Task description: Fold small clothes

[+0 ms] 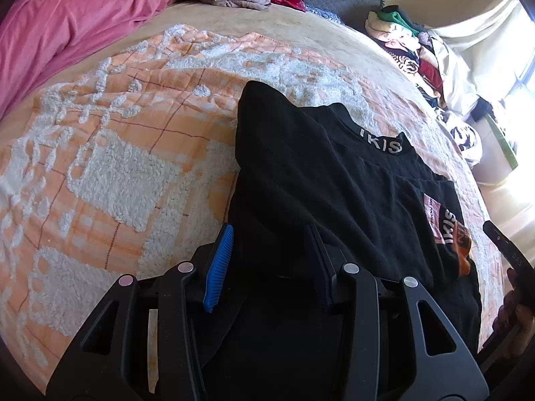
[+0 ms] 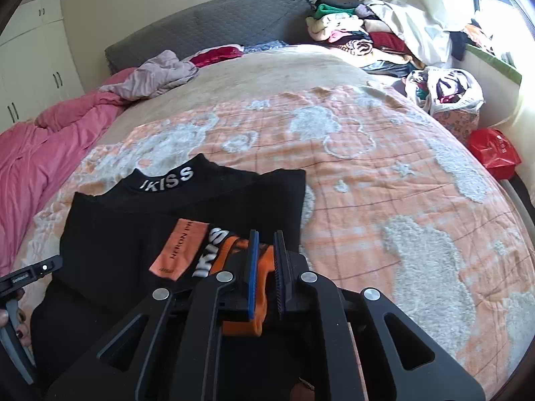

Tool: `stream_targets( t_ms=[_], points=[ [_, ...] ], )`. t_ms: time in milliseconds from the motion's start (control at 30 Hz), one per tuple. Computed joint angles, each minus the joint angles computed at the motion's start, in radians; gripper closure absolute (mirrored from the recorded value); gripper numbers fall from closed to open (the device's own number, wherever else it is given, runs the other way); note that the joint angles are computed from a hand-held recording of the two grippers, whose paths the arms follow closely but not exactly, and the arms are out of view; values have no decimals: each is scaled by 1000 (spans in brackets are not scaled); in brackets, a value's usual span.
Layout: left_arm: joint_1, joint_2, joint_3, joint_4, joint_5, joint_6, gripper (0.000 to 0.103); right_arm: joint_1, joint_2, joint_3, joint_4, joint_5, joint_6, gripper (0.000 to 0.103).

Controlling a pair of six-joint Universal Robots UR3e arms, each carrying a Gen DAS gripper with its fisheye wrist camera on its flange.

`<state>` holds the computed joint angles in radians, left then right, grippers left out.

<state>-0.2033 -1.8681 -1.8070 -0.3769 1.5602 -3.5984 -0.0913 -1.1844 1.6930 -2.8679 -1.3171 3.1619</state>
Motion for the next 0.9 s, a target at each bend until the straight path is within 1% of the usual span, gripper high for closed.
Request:
stream_targets(
  t_ms=[67,100,167,233,300,367,533,567,633,667,700,800,900],
  points=[
    [15,20,-37,28,-23,-3,67,-24,-6,7,18,45,18,94],
    [27,33,-62,44,-39,-5,67,-25,-7,10,21,53,19,91],
    [46,50,-91,64,-65,-9,67,-14,-8,8,29,51,2,85],
    [68,67,-121,78,-91,-8,67,1,-4,0,40,54,-15,77],
    [90,75,-141,84,-125,-9,75,23,6,-14,43,43,-18,76],
    [117,71,-156,100,-170,-14,75,44,15,-22,45,34,-34,75],
    [156,13,-138,129,-237,-29,75,92,36,-36,43,22,-75,73],
    [157,2,-135,137,-239,-30,75,101,41,-41,45,22,-86,72],
    [159,-10,-135,150,-246,-30,84,120,54,-55,54,14,-109,67],
    [165,-9,-147,166,-263,-35,93,128,59,-61,58,8,-118,66],
    [168,1,-163,183,-264,-36,97,133,63,-64,60,2,-124,65],
    [175,40,-210,217,-264,-22,99,143,75,-76,79,-22,-119,65],
    [169,56,-241,227,-244,-1,99,143,92,-94,114,-41,-108,61]
  ],
)
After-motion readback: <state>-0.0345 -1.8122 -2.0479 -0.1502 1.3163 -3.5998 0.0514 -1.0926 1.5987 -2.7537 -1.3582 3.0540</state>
